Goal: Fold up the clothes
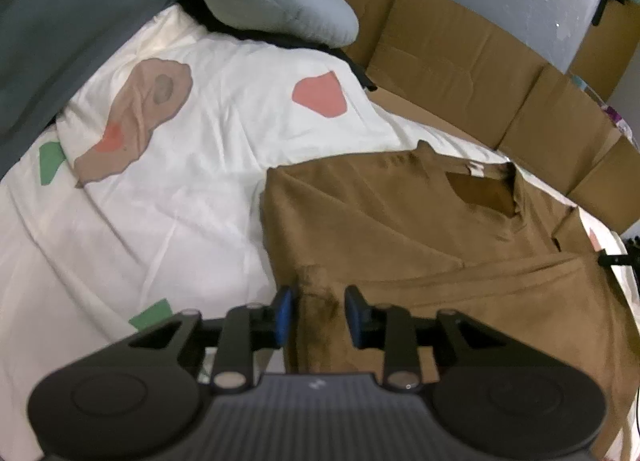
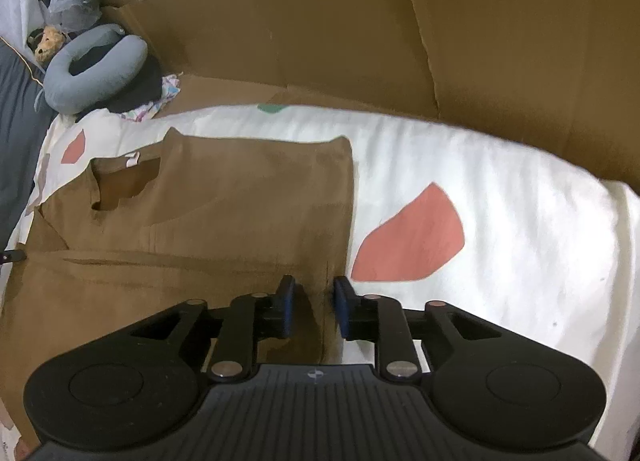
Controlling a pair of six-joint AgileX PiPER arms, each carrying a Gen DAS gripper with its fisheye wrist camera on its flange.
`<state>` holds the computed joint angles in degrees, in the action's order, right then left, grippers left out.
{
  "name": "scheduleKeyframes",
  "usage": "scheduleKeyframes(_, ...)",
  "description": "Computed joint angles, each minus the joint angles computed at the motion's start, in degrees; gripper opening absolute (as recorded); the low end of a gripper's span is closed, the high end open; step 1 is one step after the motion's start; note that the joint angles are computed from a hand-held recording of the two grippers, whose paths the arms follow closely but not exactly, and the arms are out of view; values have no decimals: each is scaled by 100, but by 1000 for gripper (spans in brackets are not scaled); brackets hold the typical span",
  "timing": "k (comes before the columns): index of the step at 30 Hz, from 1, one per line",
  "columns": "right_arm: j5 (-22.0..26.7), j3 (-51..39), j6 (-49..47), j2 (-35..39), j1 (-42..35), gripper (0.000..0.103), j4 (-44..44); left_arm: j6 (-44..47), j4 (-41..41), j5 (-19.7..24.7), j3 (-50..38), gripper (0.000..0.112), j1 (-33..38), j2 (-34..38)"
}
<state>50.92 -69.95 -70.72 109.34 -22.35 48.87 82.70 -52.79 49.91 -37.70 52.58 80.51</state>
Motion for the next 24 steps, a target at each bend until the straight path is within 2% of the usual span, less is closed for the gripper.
scheduleKeyframes(5,-275,220,-206,-154,88,23,-17,268,-136,-87,124,28,36,-139)
scheduleKeyframes(7,-272,221,-287,-163,77,18,15,426,-227,-49,154,26,77,-185)
scheduleKeyframes(8,-248,212,-331,-162,61,8,49,499,-275,8,154,17,111,-180)
scheduleKeyframes(9,-222,202,-369,-161,45,7,81,546,-330,-82,199,10,105,-243)
scheduleKeyframes(12,-164,218,-488,-211,-30,6,186,718,-632,-78,277,8,311,-360)
scheduleKeyframes(19,-210,340,-663,-411,-203,3,595,816,-906,264,277,5,785,-444)
scheduleKeyframes(24,-292,319,-651,-381,-176,3,584,711,-987,50,210,5,629,-203)
